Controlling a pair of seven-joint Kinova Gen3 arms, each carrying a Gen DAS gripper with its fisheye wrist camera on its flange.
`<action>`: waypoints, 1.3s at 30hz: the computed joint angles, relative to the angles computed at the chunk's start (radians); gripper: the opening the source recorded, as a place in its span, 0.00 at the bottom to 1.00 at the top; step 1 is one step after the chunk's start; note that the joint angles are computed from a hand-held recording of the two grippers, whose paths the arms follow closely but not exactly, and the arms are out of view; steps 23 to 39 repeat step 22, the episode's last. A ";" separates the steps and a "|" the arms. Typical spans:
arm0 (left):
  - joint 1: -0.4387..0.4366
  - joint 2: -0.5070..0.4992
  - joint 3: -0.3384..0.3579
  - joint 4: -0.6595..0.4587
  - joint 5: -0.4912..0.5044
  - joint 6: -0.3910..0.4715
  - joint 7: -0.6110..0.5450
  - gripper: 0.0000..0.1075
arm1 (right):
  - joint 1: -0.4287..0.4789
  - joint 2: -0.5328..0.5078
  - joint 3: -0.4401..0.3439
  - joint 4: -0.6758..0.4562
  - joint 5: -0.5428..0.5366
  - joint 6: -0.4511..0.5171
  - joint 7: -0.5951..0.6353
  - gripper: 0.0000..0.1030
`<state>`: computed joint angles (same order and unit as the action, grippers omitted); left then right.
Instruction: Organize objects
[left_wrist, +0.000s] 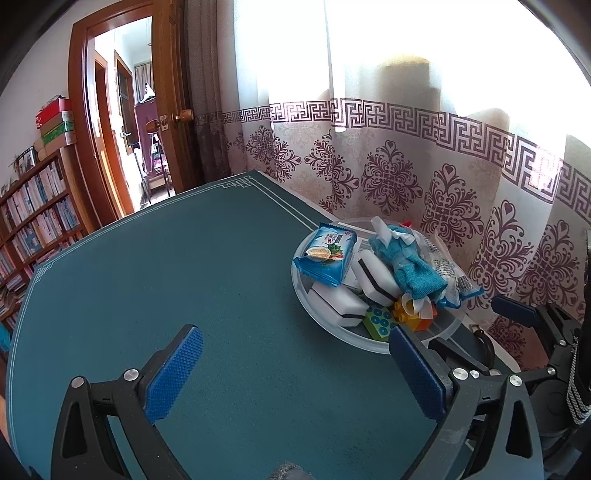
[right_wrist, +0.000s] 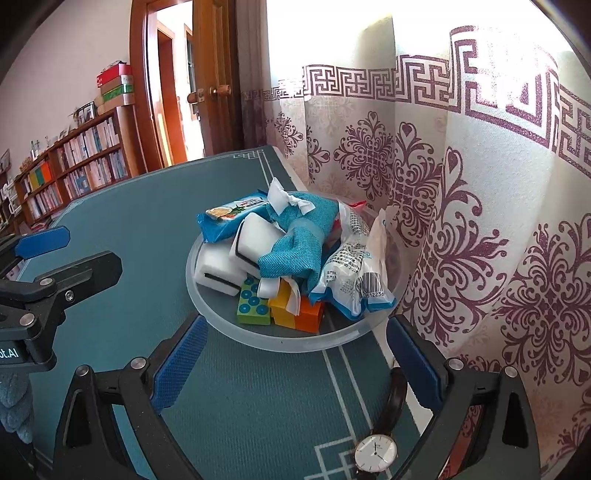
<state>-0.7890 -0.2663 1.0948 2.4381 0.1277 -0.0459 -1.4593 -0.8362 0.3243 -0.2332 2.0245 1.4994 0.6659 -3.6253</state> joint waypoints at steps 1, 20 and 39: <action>-0.002 0.001 0.003 -0.001 0.000 0.001 0.000 0.96 | 0.003 0.001 0.000 -0.001 -0.005 -0.006 0.005 0.95; 0.007 0.031 -0.002 -0.001 0.019 -0.004 -0.032 0.95 | 0.000 0.007 0.023 -0.016 -0.056 -0.028 0.051 0.95; 0.003 0.030 -0.002 -0.003 0.020 0.001 -0.033 0.95 | -0.001 0.008 0.024 -0.017 -0.058 -0.030 0.053 0.95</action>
